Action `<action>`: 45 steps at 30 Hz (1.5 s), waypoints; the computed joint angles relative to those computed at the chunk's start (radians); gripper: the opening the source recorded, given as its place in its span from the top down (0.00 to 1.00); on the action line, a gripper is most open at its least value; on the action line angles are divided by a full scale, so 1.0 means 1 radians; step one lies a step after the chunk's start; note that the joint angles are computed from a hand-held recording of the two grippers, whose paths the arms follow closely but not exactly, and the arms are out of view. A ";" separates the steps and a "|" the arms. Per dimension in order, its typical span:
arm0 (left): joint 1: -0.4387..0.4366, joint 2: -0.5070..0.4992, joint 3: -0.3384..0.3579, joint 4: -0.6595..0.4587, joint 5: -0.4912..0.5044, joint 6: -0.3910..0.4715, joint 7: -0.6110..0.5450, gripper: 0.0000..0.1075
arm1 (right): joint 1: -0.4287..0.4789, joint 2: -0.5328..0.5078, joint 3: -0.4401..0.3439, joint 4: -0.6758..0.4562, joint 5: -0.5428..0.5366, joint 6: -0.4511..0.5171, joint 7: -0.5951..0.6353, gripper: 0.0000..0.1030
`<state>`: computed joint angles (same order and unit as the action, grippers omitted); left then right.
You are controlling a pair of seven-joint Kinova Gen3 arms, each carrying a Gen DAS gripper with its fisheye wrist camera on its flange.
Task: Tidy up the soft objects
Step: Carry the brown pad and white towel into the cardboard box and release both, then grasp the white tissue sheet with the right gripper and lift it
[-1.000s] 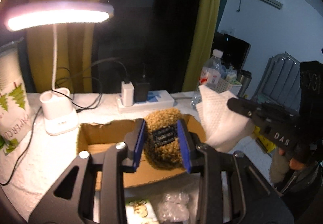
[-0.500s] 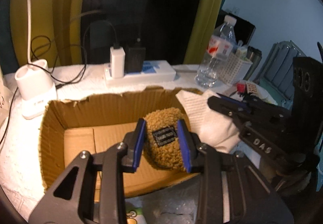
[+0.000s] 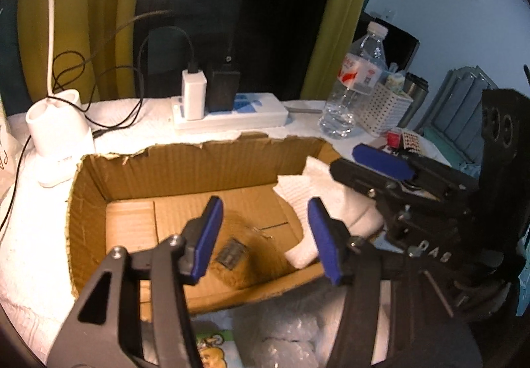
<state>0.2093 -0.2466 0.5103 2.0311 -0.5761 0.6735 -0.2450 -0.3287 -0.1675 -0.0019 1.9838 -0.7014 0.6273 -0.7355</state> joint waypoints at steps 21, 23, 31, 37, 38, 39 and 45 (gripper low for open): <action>-0.148 -0.272 0.187 0.023 0.192 0.056 -0.076 0.35 | -0.043 -0.285 -0.020 0.067 0.265 0.099 -0.311 0.53; -0.163 -0.295 0.201 0.026 0.221 0.061 -0.093 0.35 | -0.049 -0.308 -0.024 0.079 0.282 0.111 -0.337 0.53; -0.217 -0.374 0.243 0.029 0.335 0.083 -0.165 0.35 | -0.068 -0.382 -0.028 0.123 0.337 0.145 -0.413 0.52; -0.261 -0.427 0.268 0.033 0.417 0.099 -0.216 0.35 | -0.079 -0.406 -0.026 0.154 0.355 0.162 -0.443 0.52; -0.266 -0.435 0.268 0.034 0.430 0.101 -0.226 0.35 | -0.081 -0.409 -0.025 0.159 0.357 0.162 -0.445 0.52; -0.273 -0.444 0.271 0.036 0.445 0.105 -0.234 0.35 | -0.082 -0.410 -0.026 0.164 0.358 0.162 -0.448 0.52; -0.311 -0.494 0.287 0.044 0.531 0.132 -0.283 0.35 | -0.084 -0.407 -0.036 0.206 0.365 0.165 -0.469 0.52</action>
<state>-0.1018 -0.7409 0.7976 2.0754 -0.0453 0.8052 -0.5282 -0.4123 -0.5742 -0.0383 2.1896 -0.3361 0.7919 -1.2047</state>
